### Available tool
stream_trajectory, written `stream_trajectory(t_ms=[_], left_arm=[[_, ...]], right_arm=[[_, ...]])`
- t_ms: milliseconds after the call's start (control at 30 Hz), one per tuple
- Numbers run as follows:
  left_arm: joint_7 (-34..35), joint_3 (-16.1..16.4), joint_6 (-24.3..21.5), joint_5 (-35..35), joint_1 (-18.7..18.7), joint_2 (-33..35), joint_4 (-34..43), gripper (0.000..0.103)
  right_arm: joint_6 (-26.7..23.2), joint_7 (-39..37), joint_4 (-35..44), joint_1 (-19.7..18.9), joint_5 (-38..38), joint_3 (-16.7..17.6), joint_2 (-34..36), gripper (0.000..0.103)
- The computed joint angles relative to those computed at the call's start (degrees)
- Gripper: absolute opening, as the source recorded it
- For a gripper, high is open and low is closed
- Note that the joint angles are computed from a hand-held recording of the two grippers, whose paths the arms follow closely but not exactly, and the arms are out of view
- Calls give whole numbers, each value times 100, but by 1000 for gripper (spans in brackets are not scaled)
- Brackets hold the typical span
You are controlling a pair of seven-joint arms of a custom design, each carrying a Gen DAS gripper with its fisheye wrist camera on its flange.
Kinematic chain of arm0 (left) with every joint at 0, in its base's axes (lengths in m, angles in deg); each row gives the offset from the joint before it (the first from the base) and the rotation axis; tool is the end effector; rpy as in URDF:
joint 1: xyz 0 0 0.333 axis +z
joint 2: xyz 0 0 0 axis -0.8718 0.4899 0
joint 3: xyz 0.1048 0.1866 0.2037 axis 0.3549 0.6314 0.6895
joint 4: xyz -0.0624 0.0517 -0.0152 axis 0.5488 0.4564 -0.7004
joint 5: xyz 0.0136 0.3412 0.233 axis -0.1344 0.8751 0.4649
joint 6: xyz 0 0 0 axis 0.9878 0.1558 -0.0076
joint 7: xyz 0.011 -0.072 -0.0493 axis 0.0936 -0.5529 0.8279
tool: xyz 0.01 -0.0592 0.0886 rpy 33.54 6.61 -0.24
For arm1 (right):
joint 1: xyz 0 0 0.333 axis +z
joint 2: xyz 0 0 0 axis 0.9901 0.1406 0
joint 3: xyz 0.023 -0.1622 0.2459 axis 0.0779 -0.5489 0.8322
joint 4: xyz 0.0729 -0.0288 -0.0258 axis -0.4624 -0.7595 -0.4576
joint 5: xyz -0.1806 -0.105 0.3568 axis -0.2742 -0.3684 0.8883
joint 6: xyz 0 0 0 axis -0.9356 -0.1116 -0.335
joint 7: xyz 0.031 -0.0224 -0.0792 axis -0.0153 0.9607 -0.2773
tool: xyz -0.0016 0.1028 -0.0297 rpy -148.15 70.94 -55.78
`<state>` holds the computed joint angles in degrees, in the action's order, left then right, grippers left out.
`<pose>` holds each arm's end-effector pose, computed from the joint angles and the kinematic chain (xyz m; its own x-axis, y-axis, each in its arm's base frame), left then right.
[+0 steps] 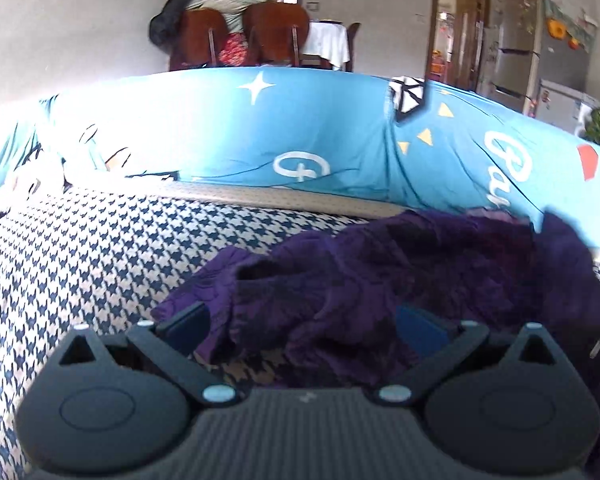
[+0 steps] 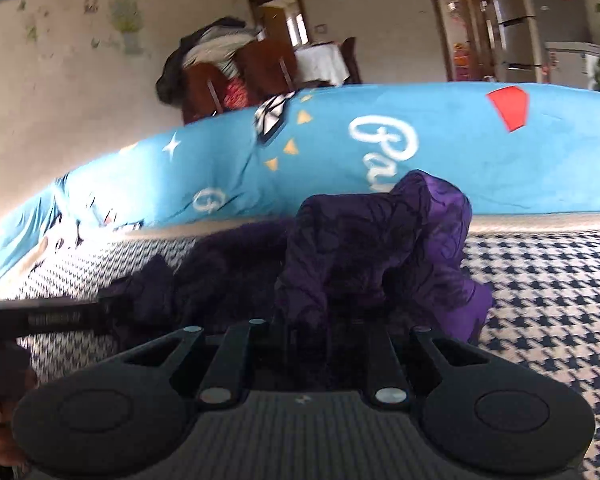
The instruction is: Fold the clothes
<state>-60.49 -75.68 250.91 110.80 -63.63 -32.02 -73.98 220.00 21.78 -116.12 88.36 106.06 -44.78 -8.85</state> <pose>0.6558 -0.0922 0.4091 0.2291 -0.9714 0.0618 -0.5966 -0.1903 -0.7797 0.7075 0.1458 0.4206 0.4341 -0.8828 -0.1793 -0.5589 -0.1078 -0.8222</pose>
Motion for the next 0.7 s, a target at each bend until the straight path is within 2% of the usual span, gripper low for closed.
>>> stream_trajectory(t_ms=[67, 133, 167, 233, 400, 467, 533, 600, 700], left_arm=[[251, -99, 12, -411, 132, 16, -20, 103], [507, -171, 14, -752, 205, 48, -33, 103], [593, -185, 3, -858, 210, 71, -22, 103], [738, -199, -14, -1034, 207, 112, 0, 103], [743, -107, 4, -1006, 85, 144, 34, 103], [763, -97, -38, -984, 50, 162, 58, 103], [797, -102, -53, -991, 36, 172, 62, 103], [844, -115, -54, -1021, 35, 180, 60, 103], [931, -137, -80, -1086, 32, 201, 70, 103]], right_arm=[[-174, 307, -24, 247, -528, -184, 61, 25], [-203, 313, -78, 311, -747, -182, 65, 37], [-220, 242, -106, 277, -732, -127, 42, 39], [-378, 17, -178, 124, -534, 5, -53, 45], [-827, -636, -336, -175, 316, 119, -411, 46], [-735, -971, -427, -202, 754, 88, -555, 50], [-484, -992, -433, -141, 945, -43, -596, 54], [-198, -327, -364, 9, 645, -301, -515, 54], [45, 1439, -249, 298, -382, -814, -298, 54]])
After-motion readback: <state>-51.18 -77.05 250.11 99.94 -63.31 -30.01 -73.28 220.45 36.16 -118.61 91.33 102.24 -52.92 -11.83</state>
